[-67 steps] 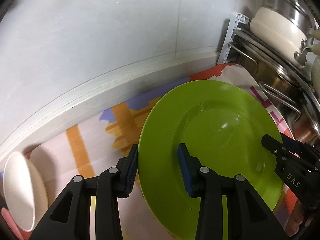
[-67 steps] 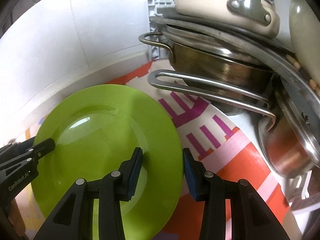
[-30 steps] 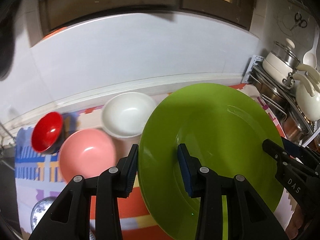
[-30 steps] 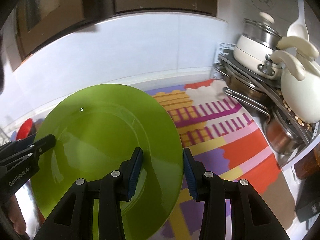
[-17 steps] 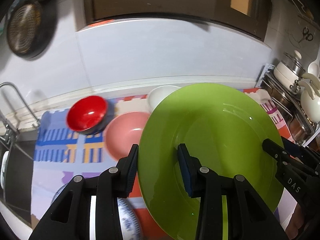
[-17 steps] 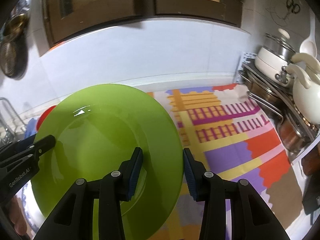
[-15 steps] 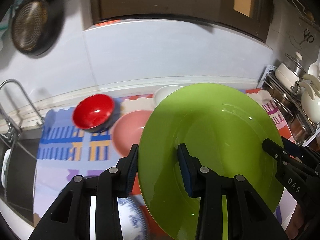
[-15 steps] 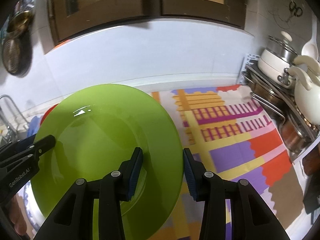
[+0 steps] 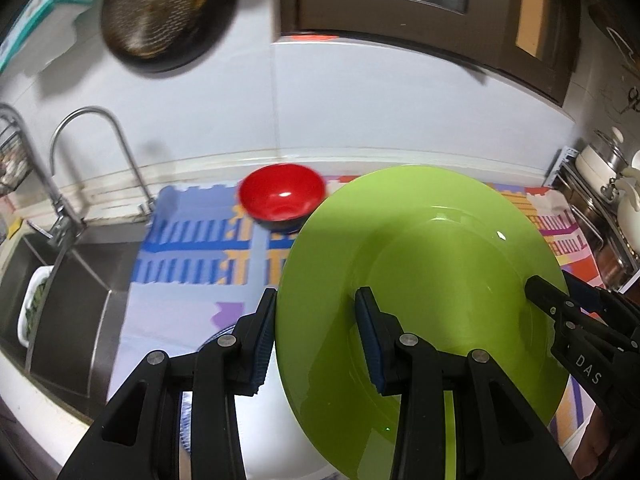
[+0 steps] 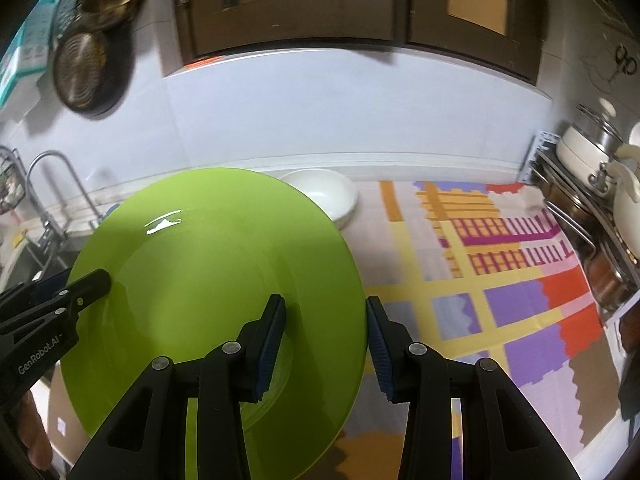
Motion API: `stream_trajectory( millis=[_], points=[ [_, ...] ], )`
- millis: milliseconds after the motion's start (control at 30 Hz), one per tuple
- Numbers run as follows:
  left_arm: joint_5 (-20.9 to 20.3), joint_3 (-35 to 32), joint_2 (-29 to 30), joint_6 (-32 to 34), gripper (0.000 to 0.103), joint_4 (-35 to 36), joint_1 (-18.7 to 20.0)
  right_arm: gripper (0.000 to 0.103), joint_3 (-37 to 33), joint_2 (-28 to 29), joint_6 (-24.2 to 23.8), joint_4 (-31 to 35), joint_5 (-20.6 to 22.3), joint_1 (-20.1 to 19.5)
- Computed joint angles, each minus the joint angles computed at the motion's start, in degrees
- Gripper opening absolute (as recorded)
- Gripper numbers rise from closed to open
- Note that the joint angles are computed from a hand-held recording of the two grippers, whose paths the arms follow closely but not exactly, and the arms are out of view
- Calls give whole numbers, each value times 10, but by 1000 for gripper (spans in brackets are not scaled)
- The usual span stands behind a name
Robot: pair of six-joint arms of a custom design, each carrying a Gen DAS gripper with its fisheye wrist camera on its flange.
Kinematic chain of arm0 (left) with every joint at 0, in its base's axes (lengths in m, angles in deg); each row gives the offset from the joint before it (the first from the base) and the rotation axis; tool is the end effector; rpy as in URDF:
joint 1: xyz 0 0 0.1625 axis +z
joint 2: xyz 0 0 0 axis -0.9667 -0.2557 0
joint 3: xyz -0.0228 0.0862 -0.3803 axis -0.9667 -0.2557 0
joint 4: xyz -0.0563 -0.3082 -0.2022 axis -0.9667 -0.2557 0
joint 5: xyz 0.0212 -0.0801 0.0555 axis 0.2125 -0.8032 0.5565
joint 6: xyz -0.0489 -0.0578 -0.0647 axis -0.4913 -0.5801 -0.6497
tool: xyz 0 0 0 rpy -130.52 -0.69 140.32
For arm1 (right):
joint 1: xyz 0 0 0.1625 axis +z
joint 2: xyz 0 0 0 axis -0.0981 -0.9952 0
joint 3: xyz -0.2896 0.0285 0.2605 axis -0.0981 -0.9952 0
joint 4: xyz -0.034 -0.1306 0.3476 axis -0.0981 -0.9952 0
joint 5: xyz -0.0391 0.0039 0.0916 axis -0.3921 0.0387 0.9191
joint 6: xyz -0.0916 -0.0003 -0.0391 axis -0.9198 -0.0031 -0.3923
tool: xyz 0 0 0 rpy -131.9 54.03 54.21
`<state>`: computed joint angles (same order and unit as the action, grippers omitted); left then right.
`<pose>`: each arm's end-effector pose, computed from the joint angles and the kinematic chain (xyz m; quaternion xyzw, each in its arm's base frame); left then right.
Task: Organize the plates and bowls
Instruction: 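Lift the green plate and carry it toward the stacked plates, then lower the green plate onto the blue-and-white plates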
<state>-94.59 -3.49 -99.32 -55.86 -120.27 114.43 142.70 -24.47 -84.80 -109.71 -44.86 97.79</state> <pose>-0.4353 -0.6215 0.0293 0.2593 0.8777 -0.2743 0.2954 0.0914 -0.5680 0.3815 0.0365 -0.8376 0.3892 0.3816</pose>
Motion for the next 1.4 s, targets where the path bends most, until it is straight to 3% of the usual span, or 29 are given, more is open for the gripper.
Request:
stream_trajectory(
  millis=[267,667,1033,1400],
  points=[
    [27,78,-60,-26,39,-10,13,42,0,31,11,9,-1,29],
    [38,151,-120,-97,39,47,38,42,2,71,36,48,0,49],
    [17,171,-124,-131,39,81,66,42,-7,103,75,111,-6,40],
    [2,162,-107,-141,39,97,85,42,-17,126,83,138,-17,25]
  ],
)
